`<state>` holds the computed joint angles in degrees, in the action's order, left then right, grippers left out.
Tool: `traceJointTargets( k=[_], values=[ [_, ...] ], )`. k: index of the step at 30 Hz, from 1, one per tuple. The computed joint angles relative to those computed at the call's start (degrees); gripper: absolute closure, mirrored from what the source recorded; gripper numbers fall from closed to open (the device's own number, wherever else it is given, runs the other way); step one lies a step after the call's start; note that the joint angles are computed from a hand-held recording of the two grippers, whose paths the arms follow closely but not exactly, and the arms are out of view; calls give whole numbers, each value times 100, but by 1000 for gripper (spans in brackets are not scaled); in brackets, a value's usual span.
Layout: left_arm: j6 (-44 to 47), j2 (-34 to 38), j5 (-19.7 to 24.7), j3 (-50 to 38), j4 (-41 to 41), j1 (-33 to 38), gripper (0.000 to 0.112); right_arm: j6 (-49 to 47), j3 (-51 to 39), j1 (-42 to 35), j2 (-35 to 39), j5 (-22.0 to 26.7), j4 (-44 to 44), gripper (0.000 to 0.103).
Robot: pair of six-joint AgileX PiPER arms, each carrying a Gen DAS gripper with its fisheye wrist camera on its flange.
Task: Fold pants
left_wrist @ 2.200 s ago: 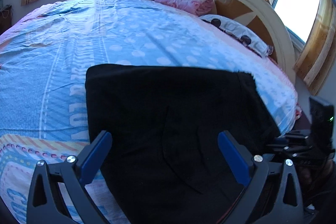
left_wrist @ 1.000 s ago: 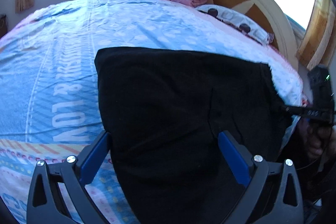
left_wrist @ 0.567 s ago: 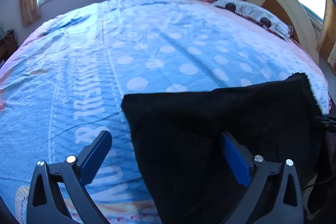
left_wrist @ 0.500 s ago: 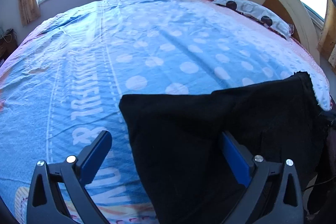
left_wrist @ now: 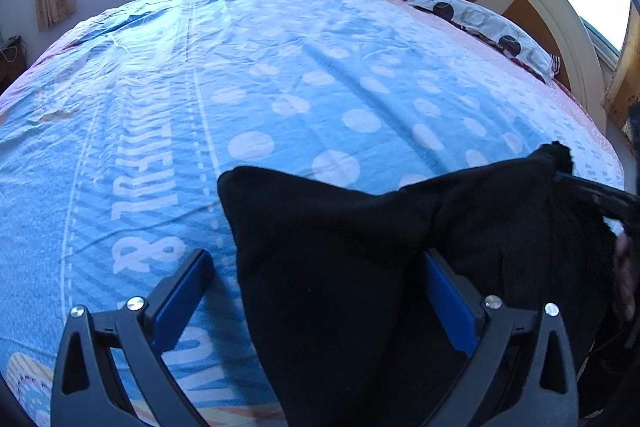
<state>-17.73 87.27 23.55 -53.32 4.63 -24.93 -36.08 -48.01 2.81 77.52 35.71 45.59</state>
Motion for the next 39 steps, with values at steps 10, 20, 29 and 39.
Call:
traceJointTargets(
  k=[10, 20, 29, 39],
  values=[
    [-1230, -533, 29, 241, 938, -184, 9, -280, 391, -402, -757, 270, 16, 46],
    [-2618, -1751, 1, 1323, 1597, -1074, 9, -1642, 1683, -1406, -2708, 1792, -119, 46],
    [-3914, -1624, 270, 1375, 2768, -1597, 9, -1610, 1778, -1591, -2655, 1541, 36, 46],
    [-4090, -2245, 439, 2033, 2524, -1591, 9, -527, 1177, -669, -2368, 1434, -825, 46]
  ],
)
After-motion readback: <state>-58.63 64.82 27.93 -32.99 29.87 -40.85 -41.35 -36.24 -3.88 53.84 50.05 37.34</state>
